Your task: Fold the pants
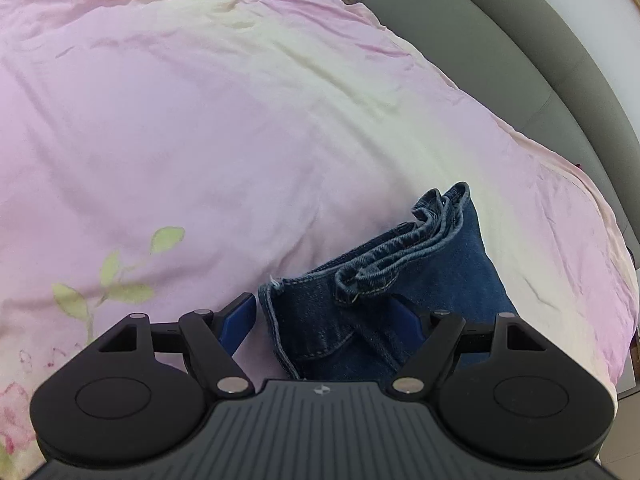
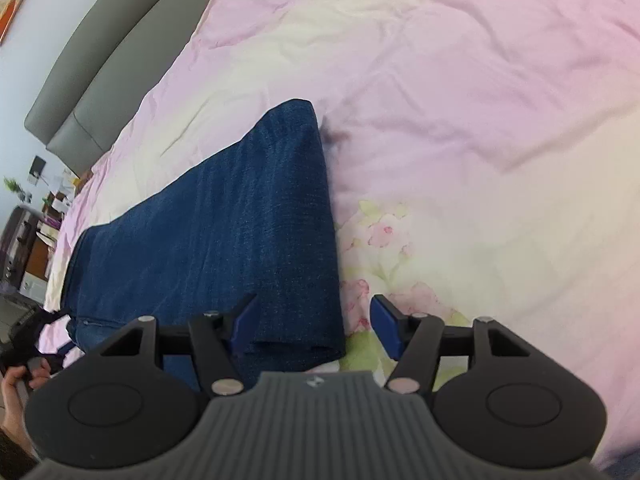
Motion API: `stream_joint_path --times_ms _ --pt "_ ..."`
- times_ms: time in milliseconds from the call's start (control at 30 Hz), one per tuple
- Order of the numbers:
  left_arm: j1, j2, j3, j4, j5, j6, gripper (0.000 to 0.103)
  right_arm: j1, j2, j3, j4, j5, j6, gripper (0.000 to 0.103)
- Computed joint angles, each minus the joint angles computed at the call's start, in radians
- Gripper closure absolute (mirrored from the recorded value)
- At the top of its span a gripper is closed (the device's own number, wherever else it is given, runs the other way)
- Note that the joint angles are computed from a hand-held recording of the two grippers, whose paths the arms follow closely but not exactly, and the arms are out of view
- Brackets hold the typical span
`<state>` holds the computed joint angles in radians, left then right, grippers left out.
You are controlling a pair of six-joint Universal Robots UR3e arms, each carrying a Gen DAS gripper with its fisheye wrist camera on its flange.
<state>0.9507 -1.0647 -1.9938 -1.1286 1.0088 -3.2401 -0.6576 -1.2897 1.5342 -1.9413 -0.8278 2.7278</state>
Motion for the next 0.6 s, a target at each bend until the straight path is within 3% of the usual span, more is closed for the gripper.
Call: stream_joint_path --times_ms 100,167,200,300,333,367,500,600 --pt "0.030 -0.016 -0.051 0.060 -0.047 0.021 0.017 -0.016 0.080 -0.027 0.043 0.078 0.059 0.045" --pt "0.018 -0.031 -0.071 0.111 -0.049 0.020 0.034 -0.028 0.132 -0.026 0.071 0.149 0.111 0.050" --pt "-0.003 -0.044 -0.073 0.137 -0.029 0.011 0.037 -0.030 0.145 -0.014 0.063 0.167 0.136 0.054" --pt "-0.074 -0.068 -0.069 0.208 0.029 -0.018 0.063 -0.026 0.165 0.013 0.038 0.188 0.169 0.065" --pt "-0.102 -0.083 -0.053 0.217 0.052 -0.035 0.077 -0.025 0.167 0.007 0.048 0.190 0.168 0.070" --pt "-0.142 -0.098 -0.027 0.226 0.108 -0.064 0.082 -0.025 0.162 0.003 0.062 0.188 0.173 0.078" --pt "-0.248 -0.128 0.085 0.167 0.237 -0.080 0.084 -0.028 0.138 -0.040 0.108 0.195 0.183 0.089" --pt "-0.264 -0.086 0.141 0.072 0.266 -0.076 0.085 -0.051 0.109 -0.123 0.225 0.242 0.140 0.092"
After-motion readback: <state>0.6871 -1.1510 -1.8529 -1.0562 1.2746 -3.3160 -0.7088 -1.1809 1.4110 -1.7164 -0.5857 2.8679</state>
